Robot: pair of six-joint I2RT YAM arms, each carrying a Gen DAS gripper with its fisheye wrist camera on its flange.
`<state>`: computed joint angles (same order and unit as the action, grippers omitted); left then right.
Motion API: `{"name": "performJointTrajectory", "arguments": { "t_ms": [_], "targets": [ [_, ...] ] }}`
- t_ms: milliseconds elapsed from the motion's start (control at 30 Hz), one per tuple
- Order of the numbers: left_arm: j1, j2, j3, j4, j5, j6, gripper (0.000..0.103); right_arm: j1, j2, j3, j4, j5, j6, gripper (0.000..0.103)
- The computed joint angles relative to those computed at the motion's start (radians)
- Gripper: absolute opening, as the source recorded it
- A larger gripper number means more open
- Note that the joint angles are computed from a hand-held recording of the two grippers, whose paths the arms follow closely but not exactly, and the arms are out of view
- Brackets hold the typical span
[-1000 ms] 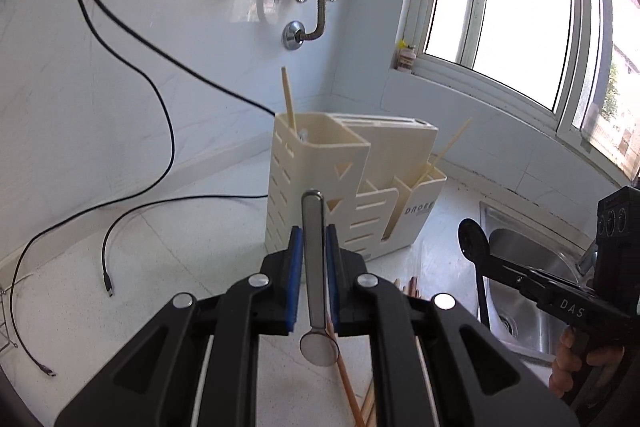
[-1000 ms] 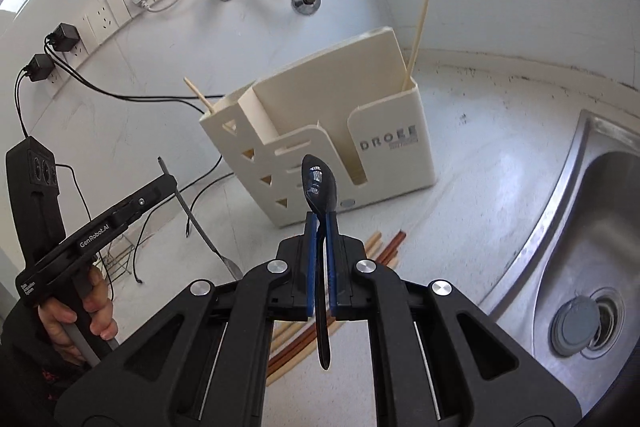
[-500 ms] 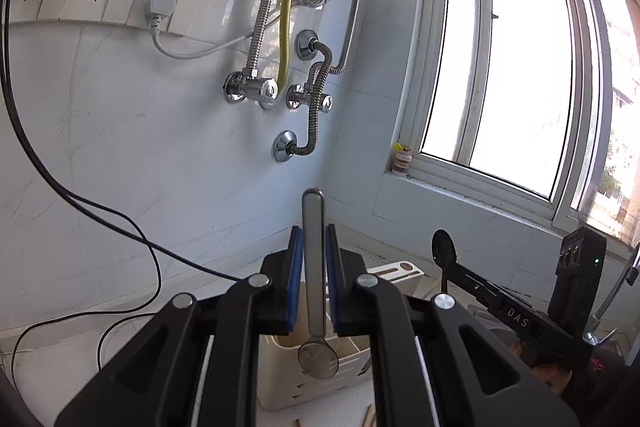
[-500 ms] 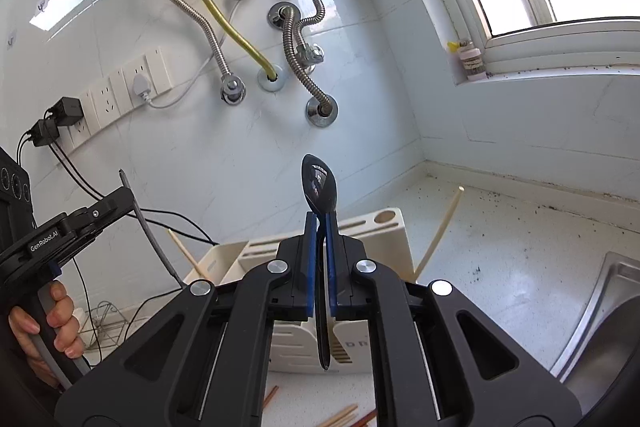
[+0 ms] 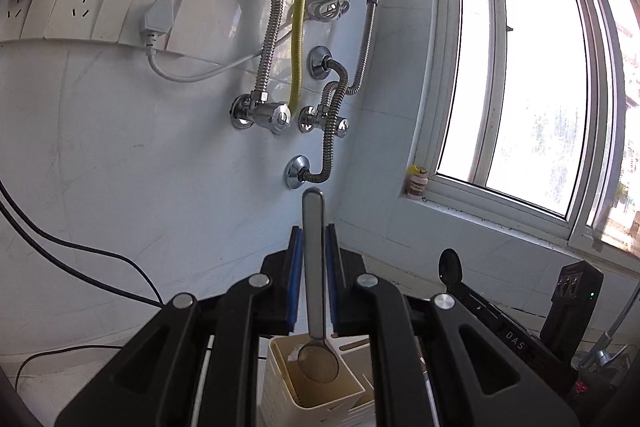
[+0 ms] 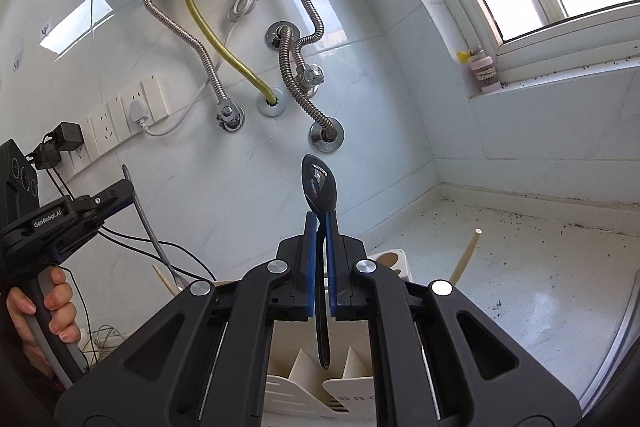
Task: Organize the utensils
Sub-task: 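Carry both spoons over the holder and open both grippers to drop them in, then move both open grippers back to the chopstick pile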
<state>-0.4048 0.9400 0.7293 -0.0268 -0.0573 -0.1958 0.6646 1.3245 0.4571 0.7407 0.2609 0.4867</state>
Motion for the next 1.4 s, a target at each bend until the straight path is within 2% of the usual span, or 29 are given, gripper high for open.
{"name": "performJointTrajectory", "arguments": {
  "t_ms": [67, 367, 467, 667, 833, 1167, 1233, 1267, 1300, 1400],
  "targets": [
    [0.0, 0.026, -0.011, 0.026, -0.004, 0.003, 0.011, -0.001, 0.021, -0.013, 0.046, 0.004, -0.002, 0.004],
    [-0.043, 0.091, -0.057, 0.085, -0.063, 0.051, 0.011, 0.06, 0.135, -0.019, 0.147, 0.108, -0.175, 0.004],
    [-0.043, 0.092, -0.07, 0.082, -0.066, 0.052, 0.011, 0.064, 0.163, -0.046, 0.224, 0.121, -0.17, 0.004],
    [-0.028, 0.1, -0.078, 0.075, -0.055, 0.045, 0.011, 0.057, 0.163, -0.089, 0.281, 0.105, -0.153, 0.004],
    [-0.004, 0.105, -0.076, 0.064, -0.025, 0.027, 0.011, 0.061, 0.163, -0.087, 0.252, 0.108, -0.174, 0.004],
    [0.023, 0.081, -0.071, 0.021, 0.012, -0.001, 0.011, 0.064, 0.101, -0.094, 0.139, 0.061, -0.112, 0.004],
    [0.023, 0.046, -0.077, -0.004, 0.018, 0.002, 0.011, 0.078, 0.05, -0.095, 0.085, 0.037, -0.12, 0.008],
    [0.021, 0.02, -0.081, -0.023, 0.019, 0.003, 0.011, 0.09, 0.02, -0.093, 0.048, 0.038, -0.123, 0.019],
    [0.021, -0.01, -0.087, -0.049, 0.028, 0.004, 0.011, 0.103, -0.01, -0.096, 0.021, 0.04, -0.126, 0.022],
    [-0.009, -0.092, -0.098, -0.139, 0.004, 0.024, 0.011, 0.15, -0.095, -0.104, -0.07, 0.063, -0.12, 0.022]
  ]
}}
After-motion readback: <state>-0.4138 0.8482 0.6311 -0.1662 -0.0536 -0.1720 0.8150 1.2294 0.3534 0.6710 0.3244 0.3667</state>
